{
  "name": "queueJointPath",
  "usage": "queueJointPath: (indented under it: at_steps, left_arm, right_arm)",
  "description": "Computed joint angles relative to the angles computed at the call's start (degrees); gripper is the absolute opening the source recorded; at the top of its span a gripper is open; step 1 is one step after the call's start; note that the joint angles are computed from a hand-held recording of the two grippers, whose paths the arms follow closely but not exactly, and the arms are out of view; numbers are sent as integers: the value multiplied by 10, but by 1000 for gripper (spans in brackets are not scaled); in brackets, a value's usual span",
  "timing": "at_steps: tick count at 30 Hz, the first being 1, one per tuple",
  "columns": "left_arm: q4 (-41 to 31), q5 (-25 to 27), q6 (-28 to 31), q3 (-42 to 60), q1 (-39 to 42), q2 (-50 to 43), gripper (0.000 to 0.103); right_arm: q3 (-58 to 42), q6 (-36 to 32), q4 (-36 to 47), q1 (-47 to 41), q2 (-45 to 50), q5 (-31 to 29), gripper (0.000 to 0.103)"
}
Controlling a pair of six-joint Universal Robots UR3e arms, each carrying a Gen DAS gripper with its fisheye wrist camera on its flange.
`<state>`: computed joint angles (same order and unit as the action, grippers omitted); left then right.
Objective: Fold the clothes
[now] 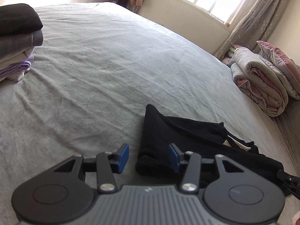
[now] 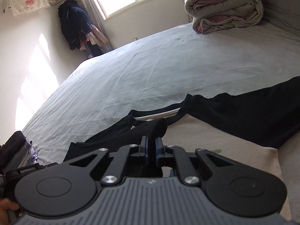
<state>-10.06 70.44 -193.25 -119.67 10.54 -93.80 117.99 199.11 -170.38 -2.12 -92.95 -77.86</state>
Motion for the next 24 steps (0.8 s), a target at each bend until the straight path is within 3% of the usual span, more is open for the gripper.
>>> queueJointPath:
  at_steps: [4, 13, 19, 24]
  left_arm:
    - [1, -13, -4, -5, 2, 0, 47]
    - [-3, -62, -19, 0, 13, -18, 41]
    - [9, -84, -37, 3, 11, -34, 39]
    - [40, -91, -47, 5, 2, -54, 27]
  right_arm:
    - [0, -14, 14, -1, -18, -25, 9]
    - [-18, -24, 64, -32, -82, -21, 9]
    - [-93, -46, 112, -21, -84, -30, 9]
    - [-189, -72, 146, -5, -48, -41, 9]
